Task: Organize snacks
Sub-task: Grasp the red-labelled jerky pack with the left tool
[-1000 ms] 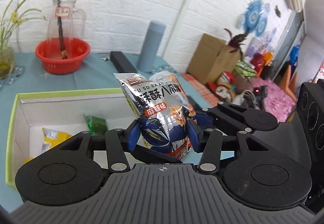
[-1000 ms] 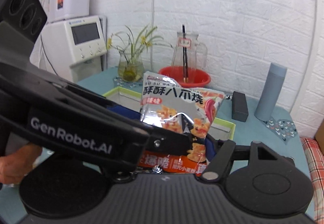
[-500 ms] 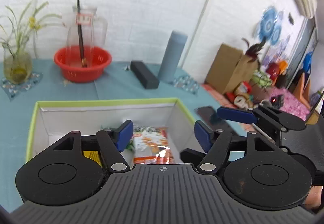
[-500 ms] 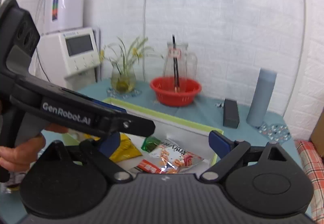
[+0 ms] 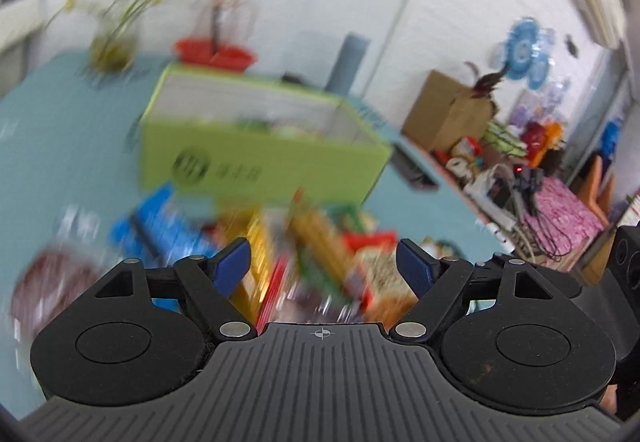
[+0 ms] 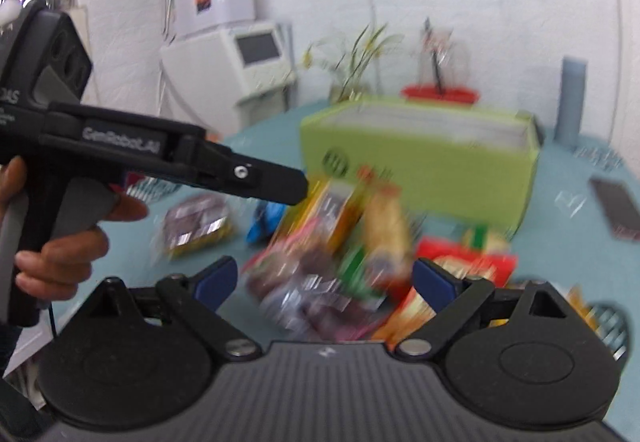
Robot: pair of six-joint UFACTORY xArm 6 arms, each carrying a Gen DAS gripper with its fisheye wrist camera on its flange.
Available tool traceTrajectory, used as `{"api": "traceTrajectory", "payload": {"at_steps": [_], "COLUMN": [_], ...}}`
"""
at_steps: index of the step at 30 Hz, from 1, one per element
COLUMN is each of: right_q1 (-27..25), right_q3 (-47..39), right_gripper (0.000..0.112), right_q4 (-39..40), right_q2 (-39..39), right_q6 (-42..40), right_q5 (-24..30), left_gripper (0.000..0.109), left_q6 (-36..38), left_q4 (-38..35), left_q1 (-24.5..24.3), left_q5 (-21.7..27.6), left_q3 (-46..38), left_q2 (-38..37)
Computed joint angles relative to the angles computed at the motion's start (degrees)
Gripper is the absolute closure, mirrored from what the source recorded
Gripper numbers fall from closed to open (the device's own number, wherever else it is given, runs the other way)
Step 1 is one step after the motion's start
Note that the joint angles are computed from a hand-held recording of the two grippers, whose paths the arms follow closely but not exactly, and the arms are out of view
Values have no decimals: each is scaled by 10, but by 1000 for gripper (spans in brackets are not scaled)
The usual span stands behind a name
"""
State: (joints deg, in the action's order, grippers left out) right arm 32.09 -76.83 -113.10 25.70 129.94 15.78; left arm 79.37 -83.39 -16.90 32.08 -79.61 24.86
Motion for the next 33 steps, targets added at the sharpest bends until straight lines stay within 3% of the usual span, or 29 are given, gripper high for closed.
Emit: {"api": "traceTrajectory", "payload": {"at_steps": [5, 9, 13, 18, 21, 26, 33], "right_q1": [11, 8, 34, 67, 80, 81, 70], "right_q3": [-48, -90, -86, -68, -59, -72, -83], "right_gripper": [19, 19, 18, 19, 19, 19, 19], "right_q4": [122, 200, 217, 165, 166, 208, 219], "right_q2": [58, 96, 99, 84, 73, 81, 99], "right_q6": [-137, -202, -206, -97, -89, -152, -174], "right_q5": [20, 0, 18, 16, 26, 59, 31], "left_gripper": [50, 49, 47, 47, 47, 44, 44], "left_q6": [-77, -68, -39, -33, -34, -56, -45], "left_q4": [28, 8, -7, 4, 5, 15, 17], "left_q1": [30, 42, 46, 58, 62, 62, 48], "left_q5": [15, 20, 14, 36, 39, 48, 41], "left_q3": [50, 62, 77, 93, 100, 96, 107], "left_q2": [-2, -8, -16, -20, -20, -18, -25]}}
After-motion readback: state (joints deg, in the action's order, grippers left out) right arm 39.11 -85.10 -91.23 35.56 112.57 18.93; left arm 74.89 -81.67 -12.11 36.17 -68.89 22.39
